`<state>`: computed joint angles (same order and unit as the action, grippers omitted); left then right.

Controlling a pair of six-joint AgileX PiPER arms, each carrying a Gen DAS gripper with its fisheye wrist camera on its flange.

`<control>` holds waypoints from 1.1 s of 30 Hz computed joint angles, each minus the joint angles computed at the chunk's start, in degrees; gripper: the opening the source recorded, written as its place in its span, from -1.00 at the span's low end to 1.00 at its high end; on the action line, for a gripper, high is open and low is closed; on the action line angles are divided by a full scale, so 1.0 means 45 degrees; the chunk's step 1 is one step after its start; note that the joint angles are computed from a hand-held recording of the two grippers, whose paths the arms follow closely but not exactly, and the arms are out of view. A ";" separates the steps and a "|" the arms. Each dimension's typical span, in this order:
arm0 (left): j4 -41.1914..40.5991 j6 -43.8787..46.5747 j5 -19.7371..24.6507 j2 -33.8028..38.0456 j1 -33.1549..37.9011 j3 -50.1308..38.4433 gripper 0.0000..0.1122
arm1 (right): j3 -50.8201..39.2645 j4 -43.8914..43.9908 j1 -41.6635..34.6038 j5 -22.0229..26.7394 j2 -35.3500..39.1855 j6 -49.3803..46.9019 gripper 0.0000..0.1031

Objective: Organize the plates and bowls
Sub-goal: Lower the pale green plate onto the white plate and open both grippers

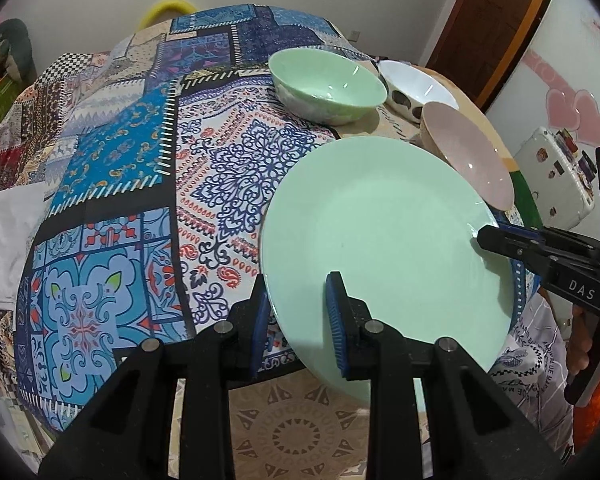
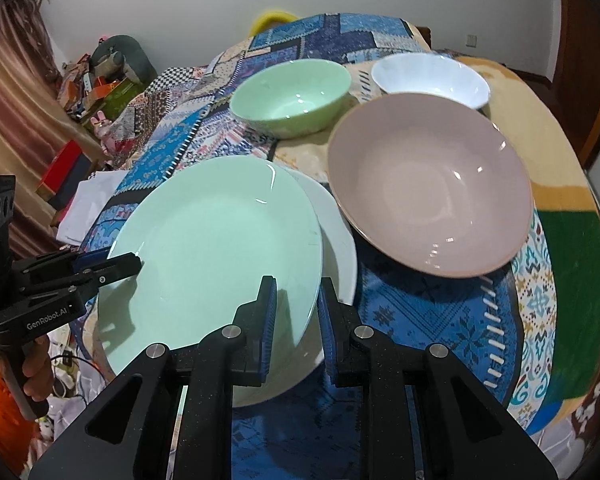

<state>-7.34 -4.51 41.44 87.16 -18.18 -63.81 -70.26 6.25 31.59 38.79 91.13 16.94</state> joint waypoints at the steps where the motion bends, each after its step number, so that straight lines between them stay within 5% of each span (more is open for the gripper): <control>1: 0.0059 -0.0056 -0.0008 0.0105 -0.0078 -0.0036 -0.51 | 0.0074 0.0056 -0.0040 -0.0022 -0.0015 -0.0010 -0.63; 27: 0.0910 -0.0691 -0.0230 0.1260 -0.0148 -0.0380 -0.51 | 0.0370 0.1251 -0.0451 -0.0198 0.0051 -0.1039 -0.64; 33: 0.1195 -0.0867 -0.0296 0.1203 -0.0285 -0.0301 -0.51 | 0.0270 -0.0771 0.0202 -0.0130 -0.0107 0.0499 -0.63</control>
